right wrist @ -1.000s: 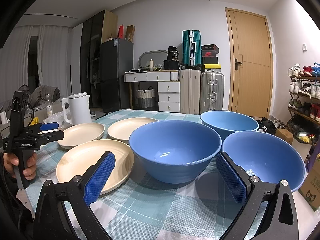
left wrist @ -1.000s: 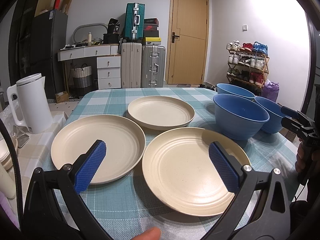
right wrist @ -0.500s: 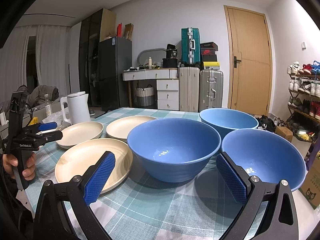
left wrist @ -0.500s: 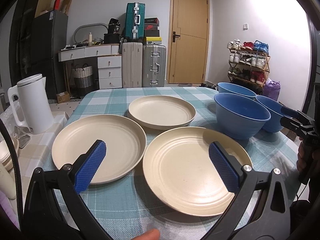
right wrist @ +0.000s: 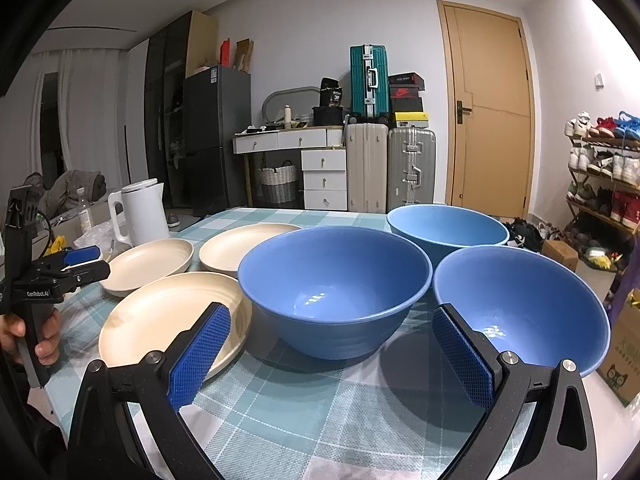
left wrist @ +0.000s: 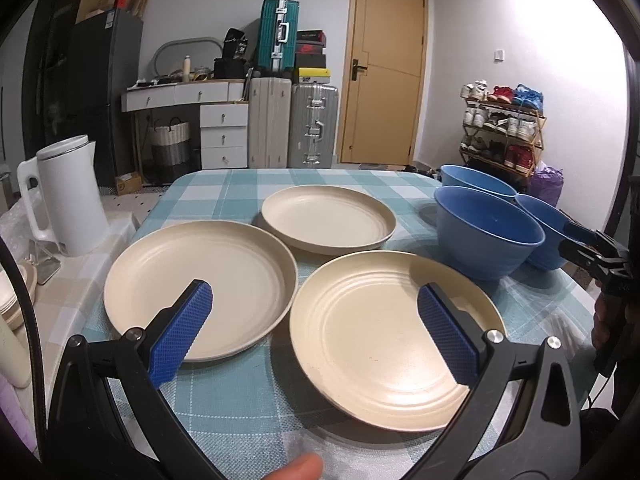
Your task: Organize plates and bowls
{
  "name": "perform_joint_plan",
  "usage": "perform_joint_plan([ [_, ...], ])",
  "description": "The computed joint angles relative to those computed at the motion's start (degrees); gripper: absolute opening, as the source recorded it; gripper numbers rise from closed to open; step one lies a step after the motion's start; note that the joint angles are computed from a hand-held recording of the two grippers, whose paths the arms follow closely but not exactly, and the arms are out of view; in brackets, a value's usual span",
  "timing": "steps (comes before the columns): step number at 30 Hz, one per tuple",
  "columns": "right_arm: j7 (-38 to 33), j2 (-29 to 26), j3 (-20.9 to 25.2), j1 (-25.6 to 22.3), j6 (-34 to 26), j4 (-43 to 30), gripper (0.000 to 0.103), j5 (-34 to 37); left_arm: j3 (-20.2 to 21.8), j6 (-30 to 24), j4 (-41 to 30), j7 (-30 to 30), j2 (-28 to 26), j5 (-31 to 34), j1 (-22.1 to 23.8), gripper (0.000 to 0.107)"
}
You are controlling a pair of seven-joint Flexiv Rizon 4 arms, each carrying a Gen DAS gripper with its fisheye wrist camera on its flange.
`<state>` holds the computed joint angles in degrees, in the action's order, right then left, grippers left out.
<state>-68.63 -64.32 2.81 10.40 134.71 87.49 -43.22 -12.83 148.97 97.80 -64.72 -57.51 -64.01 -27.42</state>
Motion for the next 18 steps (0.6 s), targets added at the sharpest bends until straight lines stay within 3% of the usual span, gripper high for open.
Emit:
perform_joint_plan([
  [14,1.6,2.7,1.2,-0.3,-2.9,2.1,0.103,-1.0,-3.4,2.7,-3.6,11.2,1.2,-10.3,-0.7,0.103],
  [18,1.9,4.5,1.9,-0.2,-3.7,3.6,0.103,-1.2,-4.6,3.9,-2.4,11.1,2.6,-11.7,-0.3,0.103],
])
